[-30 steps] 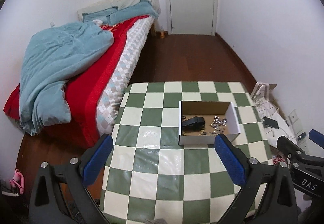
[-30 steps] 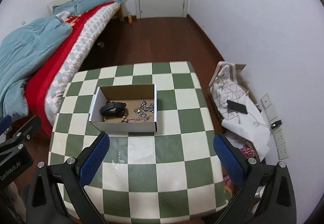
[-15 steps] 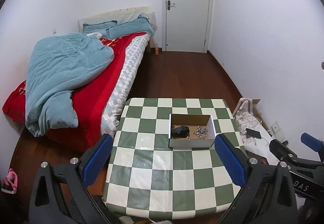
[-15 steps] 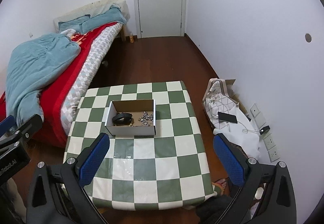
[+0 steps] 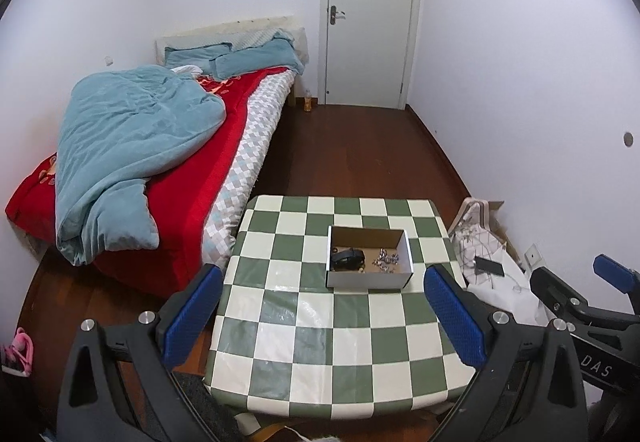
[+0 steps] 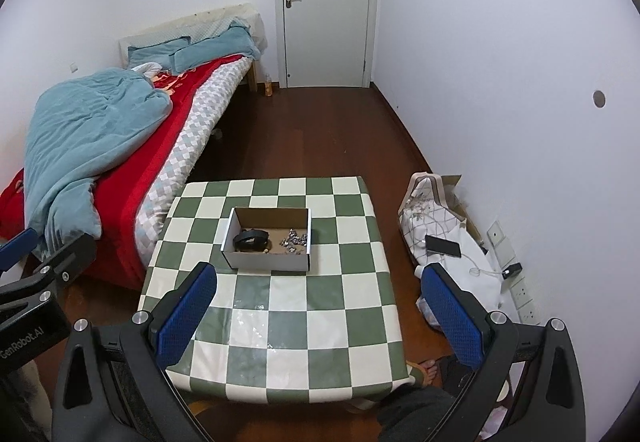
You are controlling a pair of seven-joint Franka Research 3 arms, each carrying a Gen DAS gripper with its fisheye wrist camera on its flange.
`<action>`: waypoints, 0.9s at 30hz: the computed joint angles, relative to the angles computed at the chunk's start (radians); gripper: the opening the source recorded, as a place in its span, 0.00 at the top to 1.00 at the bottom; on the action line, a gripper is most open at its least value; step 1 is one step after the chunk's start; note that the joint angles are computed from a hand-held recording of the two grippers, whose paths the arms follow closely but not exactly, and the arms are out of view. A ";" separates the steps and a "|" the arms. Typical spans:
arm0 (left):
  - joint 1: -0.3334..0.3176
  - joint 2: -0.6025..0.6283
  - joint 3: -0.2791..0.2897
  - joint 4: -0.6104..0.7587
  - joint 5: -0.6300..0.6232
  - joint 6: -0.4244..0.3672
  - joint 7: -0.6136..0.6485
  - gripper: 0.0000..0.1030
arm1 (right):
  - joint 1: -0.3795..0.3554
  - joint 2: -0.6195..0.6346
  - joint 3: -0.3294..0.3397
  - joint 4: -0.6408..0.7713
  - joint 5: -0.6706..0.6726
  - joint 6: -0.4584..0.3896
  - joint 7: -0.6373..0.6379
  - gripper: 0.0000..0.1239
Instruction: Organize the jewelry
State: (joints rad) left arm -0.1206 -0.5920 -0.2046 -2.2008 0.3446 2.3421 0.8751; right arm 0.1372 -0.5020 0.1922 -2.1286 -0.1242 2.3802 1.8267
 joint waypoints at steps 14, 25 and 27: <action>0.017 0.086 -0.003 0.059 0.028 -0.031 -0.012 0.01 | -0.004 0.114 -0.001 0.103 -0.061 -0.025 0.015 0.17; 0.016 0.132 0.008 0.076 0.015 -0.066 -0.005 0.01 | 0.028 0.197 -0.025 0.143 -0.086 -0.036 0.029 0.17; 0.017 0.140 0.008 0.082 0.016 -0.068 -0.006 0.00 | 0.034 0.206 -0.029 0.146 -0.087 -0.037 0.031 0.17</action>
